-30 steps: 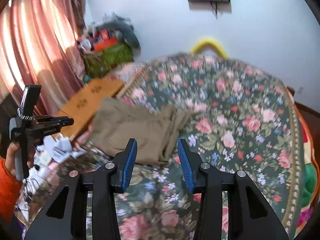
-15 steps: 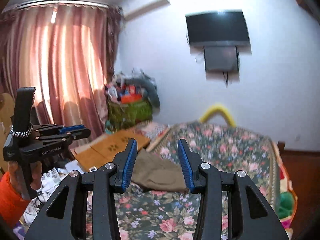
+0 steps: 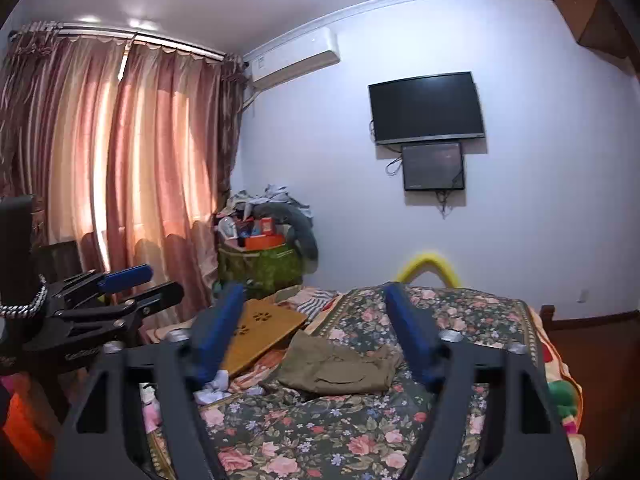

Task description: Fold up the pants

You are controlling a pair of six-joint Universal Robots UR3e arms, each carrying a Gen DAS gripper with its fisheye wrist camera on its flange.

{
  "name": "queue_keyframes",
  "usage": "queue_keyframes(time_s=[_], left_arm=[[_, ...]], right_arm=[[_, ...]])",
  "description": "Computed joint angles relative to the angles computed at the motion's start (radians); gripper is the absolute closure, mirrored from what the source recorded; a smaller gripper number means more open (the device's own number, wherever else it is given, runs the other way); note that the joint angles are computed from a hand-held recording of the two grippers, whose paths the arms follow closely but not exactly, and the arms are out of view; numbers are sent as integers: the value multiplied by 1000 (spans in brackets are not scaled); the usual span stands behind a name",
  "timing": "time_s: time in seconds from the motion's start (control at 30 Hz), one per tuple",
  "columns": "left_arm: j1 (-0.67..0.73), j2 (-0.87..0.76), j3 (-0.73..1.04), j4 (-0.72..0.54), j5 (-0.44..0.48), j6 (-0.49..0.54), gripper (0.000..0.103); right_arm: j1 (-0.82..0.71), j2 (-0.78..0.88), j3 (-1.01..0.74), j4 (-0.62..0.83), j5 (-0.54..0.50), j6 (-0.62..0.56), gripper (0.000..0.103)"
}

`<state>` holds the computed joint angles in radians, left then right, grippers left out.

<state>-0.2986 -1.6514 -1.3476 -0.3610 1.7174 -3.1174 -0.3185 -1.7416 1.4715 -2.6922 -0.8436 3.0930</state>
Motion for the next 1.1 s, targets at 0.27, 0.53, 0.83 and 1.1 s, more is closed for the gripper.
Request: queue_keyframes(time_s=[0.27,0.53,0.83,1.1], left_arm=[[16,52,-81,28,-4,-57,9],[16,72,-103,39,-3,-64,6],[13,75,-108,46,1,-63,4],[9,61,-90,38,12,-64,1]], right_arm=[[35,-39,27,4,-107,-29,0],[21,-73,65,30,-98,-59,0],[7,-83,74,51,-77,-66,0],[4,-90,73,69,-79,-64,0]])
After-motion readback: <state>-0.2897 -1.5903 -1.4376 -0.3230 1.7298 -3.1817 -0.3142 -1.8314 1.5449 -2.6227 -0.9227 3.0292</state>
